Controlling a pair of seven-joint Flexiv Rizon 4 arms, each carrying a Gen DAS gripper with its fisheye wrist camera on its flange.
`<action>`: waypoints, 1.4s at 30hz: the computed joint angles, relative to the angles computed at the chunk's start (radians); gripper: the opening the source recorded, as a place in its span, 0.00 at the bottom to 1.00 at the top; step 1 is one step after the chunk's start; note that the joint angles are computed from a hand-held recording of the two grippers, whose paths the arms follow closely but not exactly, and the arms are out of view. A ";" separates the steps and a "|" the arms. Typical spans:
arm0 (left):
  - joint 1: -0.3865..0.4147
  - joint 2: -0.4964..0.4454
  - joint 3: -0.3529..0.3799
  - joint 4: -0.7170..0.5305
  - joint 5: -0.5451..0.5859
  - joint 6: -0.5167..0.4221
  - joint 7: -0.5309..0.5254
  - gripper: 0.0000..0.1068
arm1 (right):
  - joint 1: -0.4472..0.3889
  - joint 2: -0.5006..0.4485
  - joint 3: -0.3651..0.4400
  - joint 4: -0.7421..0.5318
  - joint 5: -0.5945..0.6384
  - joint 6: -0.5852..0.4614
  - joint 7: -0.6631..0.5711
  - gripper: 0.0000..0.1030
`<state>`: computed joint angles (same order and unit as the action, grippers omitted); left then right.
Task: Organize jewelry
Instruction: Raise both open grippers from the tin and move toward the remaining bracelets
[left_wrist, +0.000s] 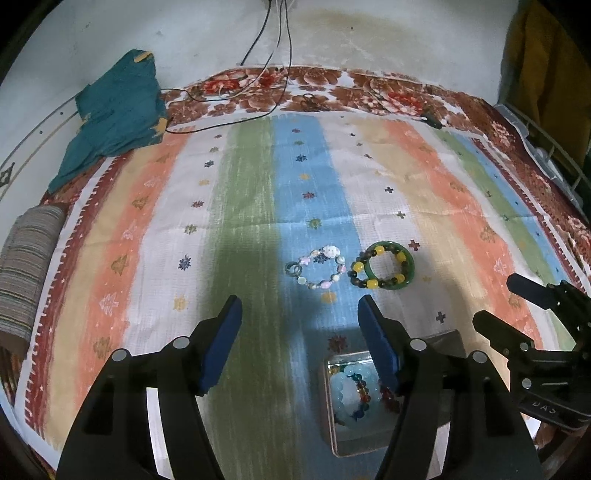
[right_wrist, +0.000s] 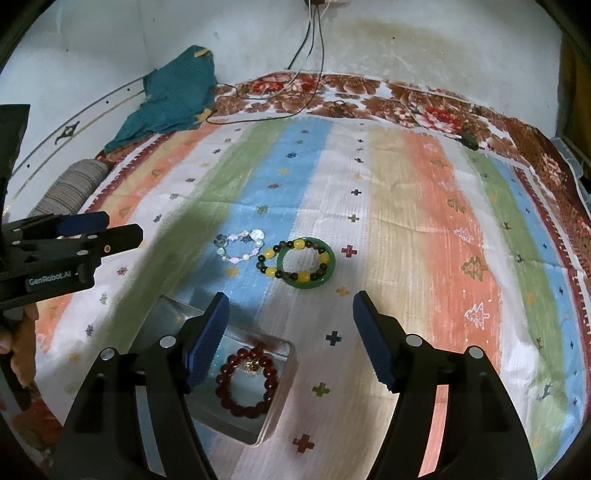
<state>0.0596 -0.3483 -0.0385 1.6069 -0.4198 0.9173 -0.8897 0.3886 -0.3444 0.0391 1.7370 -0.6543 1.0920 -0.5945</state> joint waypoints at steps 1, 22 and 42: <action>-0.002 -0.007 0.002 -0.009 0.007 -0.004 -0.007 0.61 | -0.004 -0.005 0.003 -0.005 0.012 -0.002 -0.006 0.67; -0.013 -0.130 0.001 -0.169 0.085 -0.088 -0.088 0.61 | -0.013 -0.076 0.004 -0.095 0.115 -0.039 -0.126 0.68; -0.025 -0.249 0.017 -0.321 0.167 -0.169 -0.176 0.61 | -0.016 -0.171 0.013 -0.217 0.218 -0.092 -0.275 0.68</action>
<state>0.0351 -0.5975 -0.0215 1.2864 -0.2523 0.7487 -1.0654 0.3722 -0.5150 0.0522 1.5202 -0.4363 0.9995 -0.8694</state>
